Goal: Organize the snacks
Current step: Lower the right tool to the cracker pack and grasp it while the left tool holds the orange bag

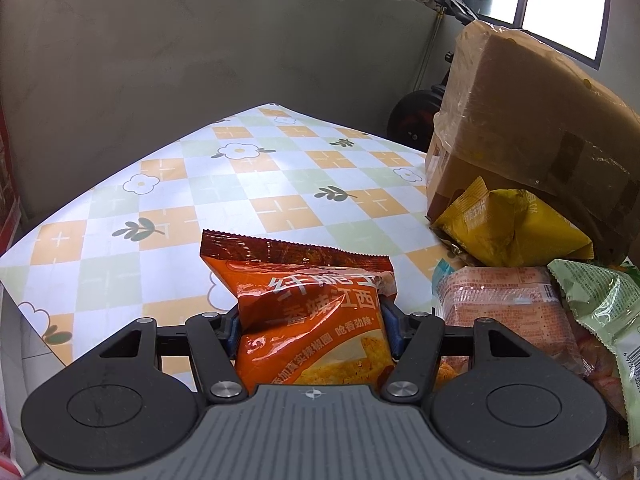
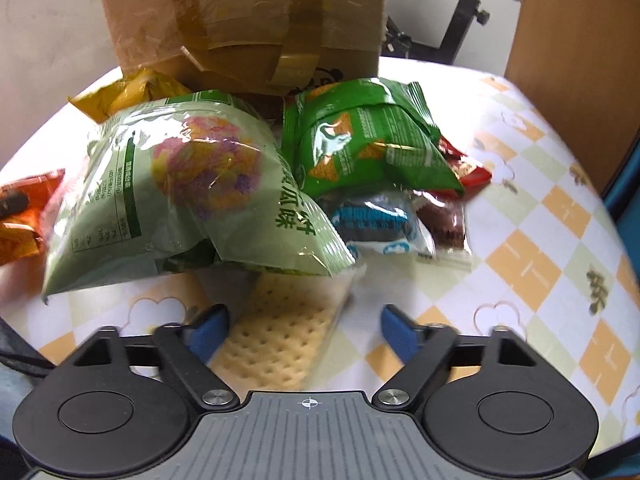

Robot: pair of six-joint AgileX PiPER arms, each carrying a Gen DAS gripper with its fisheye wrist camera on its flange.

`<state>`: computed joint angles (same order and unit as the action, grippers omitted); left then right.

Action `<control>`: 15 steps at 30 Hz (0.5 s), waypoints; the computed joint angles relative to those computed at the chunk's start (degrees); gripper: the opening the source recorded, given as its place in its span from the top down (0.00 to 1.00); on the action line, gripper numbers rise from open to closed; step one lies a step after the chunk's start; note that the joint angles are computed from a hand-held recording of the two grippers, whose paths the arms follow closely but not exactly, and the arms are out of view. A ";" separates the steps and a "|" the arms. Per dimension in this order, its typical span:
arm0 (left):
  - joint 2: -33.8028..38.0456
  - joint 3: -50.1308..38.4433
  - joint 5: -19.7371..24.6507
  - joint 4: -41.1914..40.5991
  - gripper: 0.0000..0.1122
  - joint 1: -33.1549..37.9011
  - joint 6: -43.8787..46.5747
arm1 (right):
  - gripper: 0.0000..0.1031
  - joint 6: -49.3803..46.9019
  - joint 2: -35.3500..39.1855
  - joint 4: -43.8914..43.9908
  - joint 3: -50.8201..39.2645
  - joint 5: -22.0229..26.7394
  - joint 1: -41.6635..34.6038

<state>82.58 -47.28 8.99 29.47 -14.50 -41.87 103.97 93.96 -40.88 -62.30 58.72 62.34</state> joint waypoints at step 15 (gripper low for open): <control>0.02 0.69 -1.23 1.71 0.43 0.30 -2.91 | 0.55 6.31 0.65 -4.06 3.21 5.76 1.37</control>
<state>82.60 -46.59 7.75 31.19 -14.20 -44.79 110.28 94.60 -44.94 -59.09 64.48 63.71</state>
